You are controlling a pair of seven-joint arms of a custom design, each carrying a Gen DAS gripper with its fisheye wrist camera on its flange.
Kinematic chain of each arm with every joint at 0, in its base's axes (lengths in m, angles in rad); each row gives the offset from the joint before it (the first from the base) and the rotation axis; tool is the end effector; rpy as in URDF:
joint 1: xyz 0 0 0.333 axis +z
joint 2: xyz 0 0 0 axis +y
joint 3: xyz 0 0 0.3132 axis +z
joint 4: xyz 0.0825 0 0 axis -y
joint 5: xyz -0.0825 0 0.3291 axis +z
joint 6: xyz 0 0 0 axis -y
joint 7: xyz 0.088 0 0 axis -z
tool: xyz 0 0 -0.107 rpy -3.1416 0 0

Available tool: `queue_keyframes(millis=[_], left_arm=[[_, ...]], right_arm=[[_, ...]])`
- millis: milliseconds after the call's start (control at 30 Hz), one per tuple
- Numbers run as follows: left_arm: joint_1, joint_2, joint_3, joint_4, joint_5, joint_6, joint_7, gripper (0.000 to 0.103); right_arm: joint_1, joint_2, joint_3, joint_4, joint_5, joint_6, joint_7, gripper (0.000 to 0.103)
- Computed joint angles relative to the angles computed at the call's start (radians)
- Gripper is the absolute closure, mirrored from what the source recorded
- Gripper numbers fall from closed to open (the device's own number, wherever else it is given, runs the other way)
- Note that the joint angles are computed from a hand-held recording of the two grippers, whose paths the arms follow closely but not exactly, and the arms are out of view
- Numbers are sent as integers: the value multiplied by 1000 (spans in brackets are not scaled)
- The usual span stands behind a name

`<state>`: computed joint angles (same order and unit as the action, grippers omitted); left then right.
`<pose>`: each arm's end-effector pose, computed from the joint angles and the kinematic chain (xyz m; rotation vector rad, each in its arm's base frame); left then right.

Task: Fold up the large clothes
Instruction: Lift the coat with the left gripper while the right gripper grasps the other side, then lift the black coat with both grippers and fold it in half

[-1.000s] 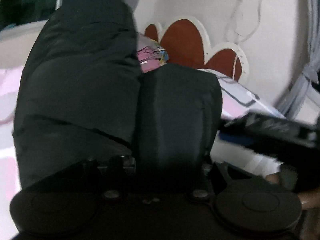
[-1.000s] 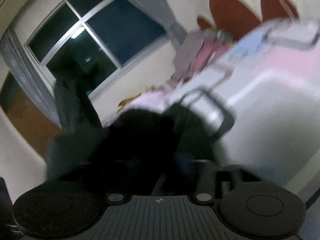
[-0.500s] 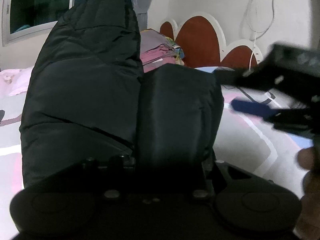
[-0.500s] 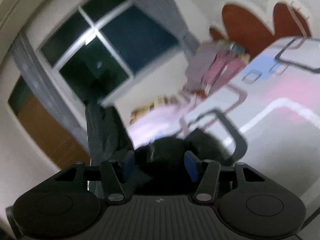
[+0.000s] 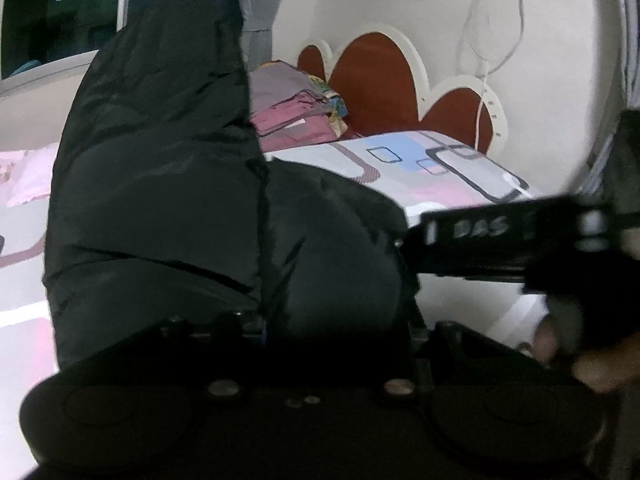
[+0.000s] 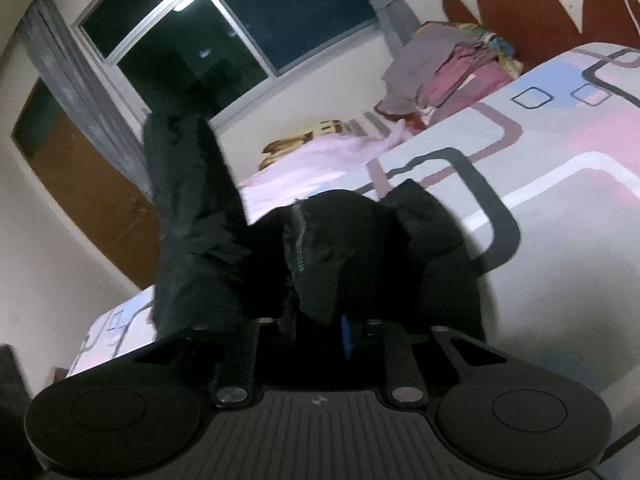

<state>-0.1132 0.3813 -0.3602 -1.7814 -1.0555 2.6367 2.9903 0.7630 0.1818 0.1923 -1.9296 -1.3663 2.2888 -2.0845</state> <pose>0.5825 -0.2432 0.4226 -0.7730 2.6029 -1.3198 0.3560 0.4546 0.4542 -0.8070 1.9671 -0.4980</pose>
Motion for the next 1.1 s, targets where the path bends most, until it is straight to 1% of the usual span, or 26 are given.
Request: queue_keyframes(millis=[67,100,133,167,200,233,267,333,367,433,467,500,533,567,600,633,667,700,733,767,867,967,1000,1033,1067,1100], left_arm=[[13,-28,16,0,36,-63,-37,70],[22,-40,25,-1,49,-92,-44,70],[40,-51,30,-1,44,-139,-44,70],[63,-51,36,11,27,-199,-48,70],[87,-42,48,39,13,-274,-83,70],[110,-31,57,64,-21,-327,-120,70],[123,-27,59,73,-72,-327,-128,70],[129,-14,61,87,-178,-238,-88,72],[115,13,66,116,-190,-182,-104,72],[75,95,74,192,-166,-35,-173,72],[46,145,91,242,-166,12,-215,73],[29,209,106,312,-105,4,-328,74],[42,266,95,377,-45,-60,-421,74],[51,299,76,408,-37,-80,-444,75],[52,302,58,403,-31,-62,-417,76],[49,296,45,395,-8,-45,-391,76],[50,291,33,386,8,-32,-377,76],[53,290,21,383,24,-29,-378,76],[50,301,17,402,52,-33,-394,76],[48,308,9,410,72,-26,-403,76],[56,320,-17,419,120,0,-417,76],[62,300,-39,382,137,55,-437,76],[53,296,-39,374,147,78,-454,76],[59,277,-49,339,142,104,-452,76],[87,248,-49,293,99,104,-402,76],[92,246,-63,282,127,128,-413,76]], right_arm=[[-4,5,-3,-5,-4,11,12,87],[-4,8,-2,-5,2,12,5,87],[-3,13,0,1,27,4,-23,87],[-2,16,-1,-1,36,5,-23,87],[-1,15,-3,-9,36,7,-7,88],[-1,16,-3,-15,52,3,-3,88],[0,14,-4,-26,56,8,15,88],[2,9,-4,-47,45,16,60,89],[3,9,-2,-50,46,15,56,89],[1,8,0,-50,56,15,44,89],[0,7,0,-50,61,18,39,89],[-2,7,0,-48,66,22,30,89],[-4,4,-1,-49,67,30,21,88],[-5,-3,-2,-55,63,32,23,88],[-1,-15,-1,-64,53,14,37,81],[11,-28,8,-66,70,-48,30,68],[27,-33,21,-56,95,-136,3,46],[40,-48,28,-61,84,-197,2,41],[39,-72,31,-81,60,-209,21,41],[30,-90,33,-94,39,-202,29,42],[-13,-108,32,-85,-48,-130,-22,42],[-48,-72,23,-16,-84,-56,-116,54],[-58,-54,17,11,-94,-24,-131,55],[-64,-31,10,45,-105,8,-148,55],[-65,-6,4,80,-93,18,-185,55],[-63,20,-2,118,-73,19,-229,55]])
